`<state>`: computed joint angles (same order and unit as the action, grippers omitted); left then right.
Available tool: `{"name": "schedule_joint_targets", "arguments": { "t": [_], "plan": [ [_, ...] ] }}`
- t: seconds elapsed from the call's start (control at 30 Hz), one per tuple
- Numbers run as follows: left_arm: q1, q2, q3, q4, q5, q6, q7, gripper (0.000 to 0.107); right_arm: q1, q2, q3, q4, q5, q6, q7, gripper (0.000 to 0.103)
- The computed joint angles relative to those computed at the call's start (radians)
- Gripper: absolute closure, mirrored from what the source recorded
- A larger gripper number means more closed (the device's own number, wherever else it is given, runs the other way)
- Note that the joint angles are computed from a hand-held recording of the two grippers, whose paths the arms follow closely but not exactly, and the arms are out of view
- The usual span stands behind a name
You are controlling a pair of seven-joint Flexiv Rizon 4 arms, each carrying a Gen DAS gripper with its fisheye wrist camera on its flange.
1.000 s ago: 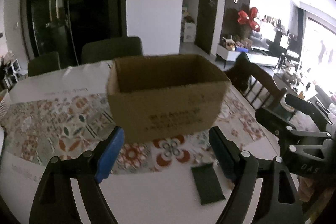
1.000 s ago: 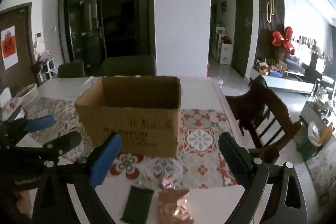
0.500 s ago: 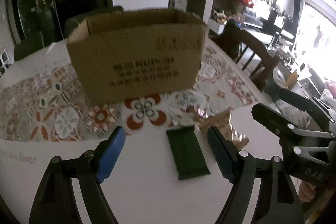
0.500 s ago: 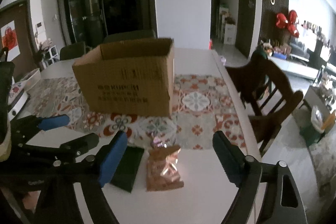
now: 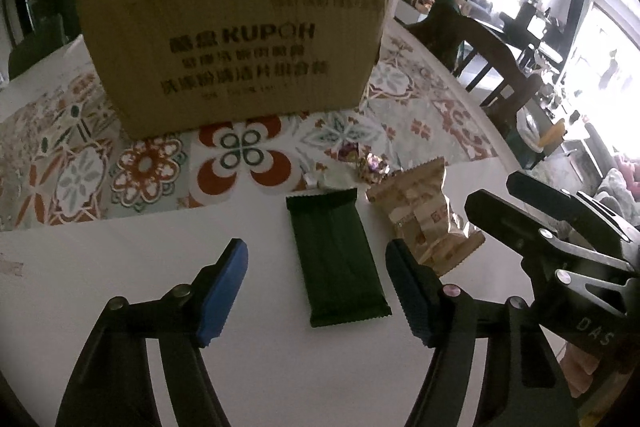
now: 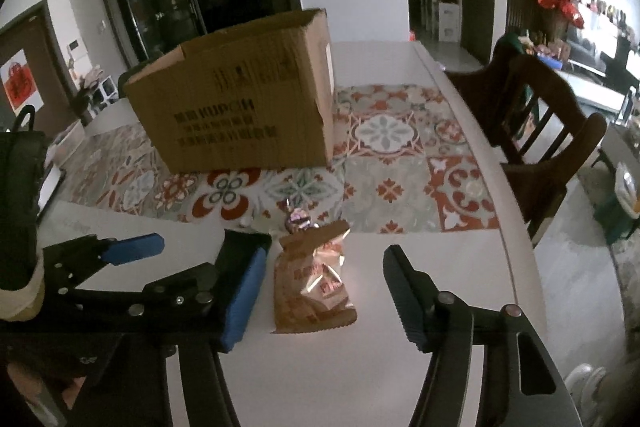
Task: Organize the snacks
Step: 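Grasp the dark green bar with the left tool while the right tool grasps the gold-foil biscuit pack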
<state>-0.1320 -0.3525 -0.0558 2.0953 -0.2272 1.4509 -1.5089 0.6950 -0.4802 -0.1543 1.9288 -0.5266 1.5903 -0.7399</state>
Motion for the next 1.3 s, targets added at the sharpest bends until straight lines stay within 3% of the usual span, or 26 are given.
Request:
{"name": "schedule_joint_targets", "arguments": {
  "t": [0.2, 0.3, 0.4, 0.6, 0.8, 1.0, 1.07, 1.2, 1.3],
  "plan": [
    [-0.014, -0.027, 0.012, -0.027, 0.011, -0.028, -0.021, 0.038, -0.173, -0.044, 0.223, -0.062, 0.095, -0.061, -0.11, 0.048],
    [0.032, -0.035, -0.054, -0.021, -0.037, -0.039, 0.032, 0.038, -0.222, -0.065, 0.29, -0.087, 0.145, -0.072, -0.157, 0.048],
    [-0.012, -0.05, -0.007, -0.039, -0.007, -0.041, 0.005, 0.038, -0.304, -0.103, 0.413, -0.135, 0.224, -0.096, -0.246, 0.048],
    [0.005, -0.071, -0.023, -0.056, -0.032, -0.065, 0.005, 0.038, -0.296, -0.13, 0.421, -0.168, 0.298, -0.118, -0.277, 0.05],
    [-0.03, -0.092, 0.022, -0.084, 0.017, -0.057, -0.029, 0.038, -0.296, -0.141, 0.429, -0.183, 0.344, -0.127, -0.3, 0.051],
    [-0.057, -0.1, 0.064, -0.097, 0.074, -0.05, -0.067, 0.053, -0.316, -0.157, 0.465, -0.203, 0.384, -0.146, -0.335, 0.057],
    [-0.034, -0.095, 0.041, -0.087, 0.064, -0.044, -0.055, 0.062, -0.317, -0.163, 0.472, -0.208, 0.396, -0.144, -0.344, 0.059],
    [0.001, -0.092, 0.0, -0.067, 0.036, -0.015, -0.027, 0.062, -0.297, -0.16, 0.452, -0.206, 0.404, -0.134, -0.338, 0.062],
    [0.036, -0.084, -0.04, -0.046, -0.005, -0.005, 0.001, 0.062, -0.244, -0.142, 0.384, -0.181, 0.384, -0.107, -0.301, 0.063]
  ]
}}
